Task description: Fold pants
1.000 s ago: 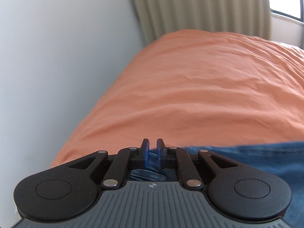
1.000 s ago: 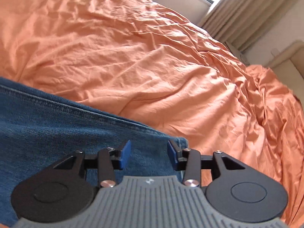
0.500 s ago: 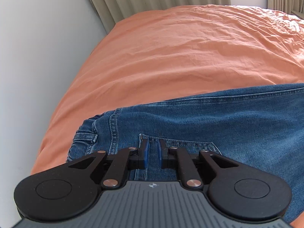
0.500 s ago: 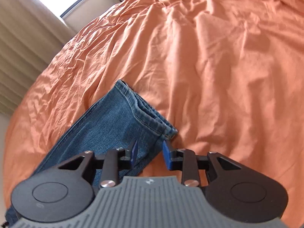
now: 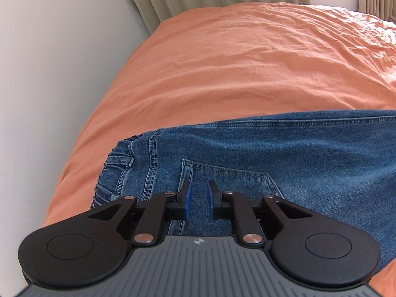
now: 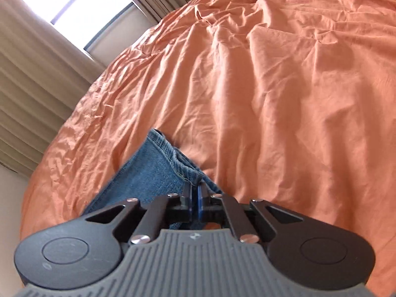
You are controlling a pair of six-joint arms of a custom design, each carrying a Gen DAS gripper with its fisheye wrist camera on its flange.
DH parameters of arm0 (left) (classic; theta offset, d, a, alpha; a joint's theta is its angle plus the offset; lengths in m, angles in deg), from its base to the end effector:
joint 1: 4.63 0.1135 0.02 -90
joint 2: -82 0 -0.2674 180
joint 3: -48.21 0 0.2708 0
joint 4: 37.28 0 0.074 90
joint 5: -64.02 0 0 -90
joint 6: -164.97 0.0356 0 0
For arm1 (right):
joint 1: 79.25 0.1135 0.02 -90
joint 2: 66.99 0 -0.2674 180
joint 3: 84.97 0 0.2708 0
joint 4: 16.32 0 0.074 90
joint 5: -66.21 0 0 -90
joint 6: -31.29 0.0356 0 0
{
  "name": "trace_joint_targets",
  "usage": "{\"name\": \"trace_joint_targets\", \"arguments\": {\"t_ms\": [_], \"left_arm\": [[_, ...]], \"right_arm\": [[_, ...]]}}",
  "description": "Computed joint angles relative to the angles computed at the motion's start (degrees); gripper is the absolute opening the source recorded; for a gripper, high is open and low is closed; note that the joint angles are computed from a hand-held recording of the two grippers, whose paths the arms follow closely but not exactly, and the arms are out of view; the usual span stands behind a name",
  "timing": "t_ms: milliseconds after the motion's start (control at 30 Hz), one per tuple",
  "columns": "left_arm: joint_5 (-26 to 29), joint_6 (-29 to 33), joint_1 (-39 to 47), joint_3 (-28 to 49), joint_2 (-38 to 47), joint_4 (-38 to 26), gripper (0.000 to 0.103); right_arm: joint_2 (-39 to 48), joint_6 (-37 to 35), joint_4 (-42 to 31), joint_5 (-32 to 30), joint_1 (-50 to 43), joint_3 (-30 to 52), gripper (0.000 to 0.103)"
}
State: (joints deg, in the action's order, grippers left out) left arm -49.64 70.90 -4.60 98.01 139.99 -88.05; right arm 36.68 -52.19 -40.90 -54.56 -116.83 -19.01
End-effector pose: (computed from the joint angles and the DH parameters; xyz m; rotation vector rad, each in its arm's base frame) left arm 0.2013 0.0144 0.2103 -0.2388 2.5363 0.5075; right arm 0.2854 -0.1966 0.1151 0.7799 2.3766 0.4968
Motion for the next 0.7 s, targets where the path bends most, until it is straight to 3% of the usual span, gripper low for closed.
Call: {"name": "trace_joint_targets", "arguments": {"t_ms": [100,200,267,433,533,700], "left_arm": [[0.54,-0.05,-0.15,0.22,0.63,-0.14,0.019],[2.15,1.43,-0.61,0.48,-0.12,-0.28,0.019],[3.50,2.82,-1.13,0.37,-0.42,0.06,0.019],[8.02,5.59,-2.41,-0.62,2.59,4.72,0.024],[10.14,5.56,-3.52,-1.16,7.02,9.77,0.025],[12.91,3.17,-4.81,0.17,17.61,19.69,0.025]], "right_arm": [[0.79,-0.80,0.54,2.43,0.90,-0.36,0.000],[-3.52,-3.48,2.51,7.52,2.58,-3.10,0.016],[-7.40,-6.79,3.02,10.96,3.98,-4.94,0.018],[-15.36,-10.62,-1.04,6.62,6.51,-8.02,0.018],[-18.53,-10.11,-2.01,6.89,14.57,-10.27,0.018],[-17.37,-2.69,4.31,12.34,37.92,-11.69,0.018]]}}
